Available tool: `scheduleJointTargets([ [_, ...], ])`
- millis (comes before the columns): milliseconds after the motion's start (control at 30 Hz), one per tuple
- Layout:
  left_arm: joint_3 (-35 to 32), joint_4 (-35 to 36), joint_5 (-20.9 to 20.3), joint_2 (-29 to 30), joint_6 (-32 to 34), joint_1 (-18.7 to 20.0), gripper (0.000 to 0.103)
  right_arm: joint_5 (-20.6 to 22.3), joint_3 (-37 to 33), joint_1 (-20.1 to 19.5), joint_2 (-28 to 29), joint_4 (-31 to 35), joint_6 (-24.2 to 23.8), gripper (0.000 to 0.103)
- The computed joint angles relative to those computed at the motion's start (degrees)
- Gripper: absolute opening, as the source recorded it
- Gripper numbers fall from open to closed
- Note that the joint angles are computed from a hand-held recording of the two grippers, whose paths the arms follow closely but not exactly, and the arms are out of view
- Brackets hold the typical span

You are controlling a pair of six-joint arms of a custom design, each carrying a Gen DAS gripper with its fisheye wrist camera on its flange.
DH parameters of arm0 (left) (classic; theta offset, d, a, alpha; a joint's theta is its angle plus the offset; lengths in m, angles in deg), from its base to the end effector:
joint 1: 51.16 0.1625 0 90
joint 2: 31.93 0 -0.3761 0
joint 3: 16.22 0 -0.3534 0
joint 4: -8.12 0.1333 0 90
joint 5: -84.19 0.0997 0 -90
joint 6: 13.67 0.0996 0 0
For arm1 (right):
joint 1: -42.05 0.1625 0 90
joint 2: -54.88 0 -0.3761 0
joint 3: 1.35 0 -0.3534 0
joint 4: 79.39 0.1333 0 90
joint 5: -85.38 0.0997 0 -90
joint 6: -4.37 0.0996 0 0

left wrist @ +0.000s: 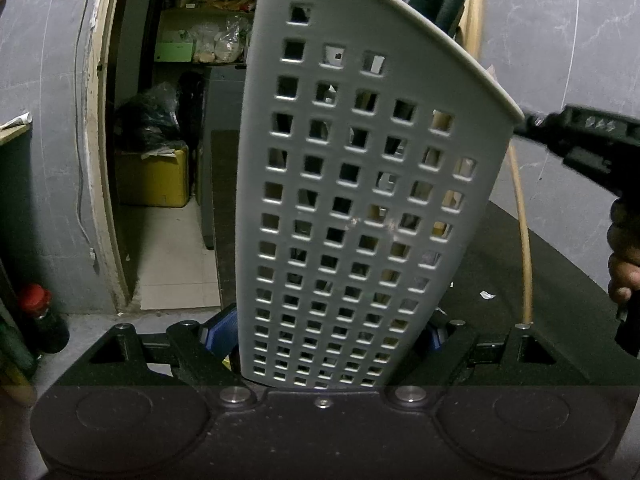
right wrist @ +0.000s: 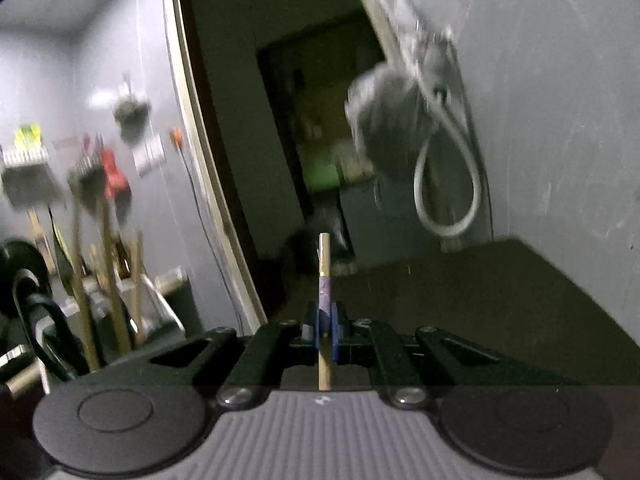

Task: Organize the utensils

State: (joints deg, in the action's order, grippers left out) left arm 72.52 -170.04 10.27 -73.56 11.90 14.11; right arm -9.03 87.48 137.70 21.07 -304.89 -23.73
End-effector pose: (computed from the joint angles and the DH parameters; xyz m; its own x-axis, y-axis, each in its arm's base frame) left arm -0.1298 -0.6665 0.1467 -0.7197 0.5092 -0.4719 0.6941 0.5157 -0.5022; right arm 0.1870 -0.6141 0.1641 -0.8742 -0.0975 0.4757 -0.4852 0.1345 -0.8640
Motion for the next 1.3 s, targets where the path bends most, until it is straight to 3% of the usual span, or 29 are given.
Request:
scheduleJointTargets([
  [100,0.1,-0.1,0.4,0.1,0.1,-0.2,0.086,4.3,0.0,-1.2,0.8,-5.3,-1.0,0.007],
  [367,0.2,0.0,0.6,0.0,0.1,-0.4,0.086,10.8,3.5,-2.5,2.7,-18.0,-2.9,0.007],
  [633,0.3,0.1,0.7,-0.1,0.1,-0.4,0.086,11.7,9.9,-2.8,4.2,-30.9,-5.0,0.007],
  [867,0.3,-0.1,1.2,0.0,0.2,-0.6,0.086,11.4,15.3,-2.7,4.3,-37.7,-6.2,0.008],
  [1300,0.6,-0.7,2.5,0.1,0.4,-1.2,0.086,9.8,18.4,-3.1,3.3,-39.5,-3.4,0.009],
])
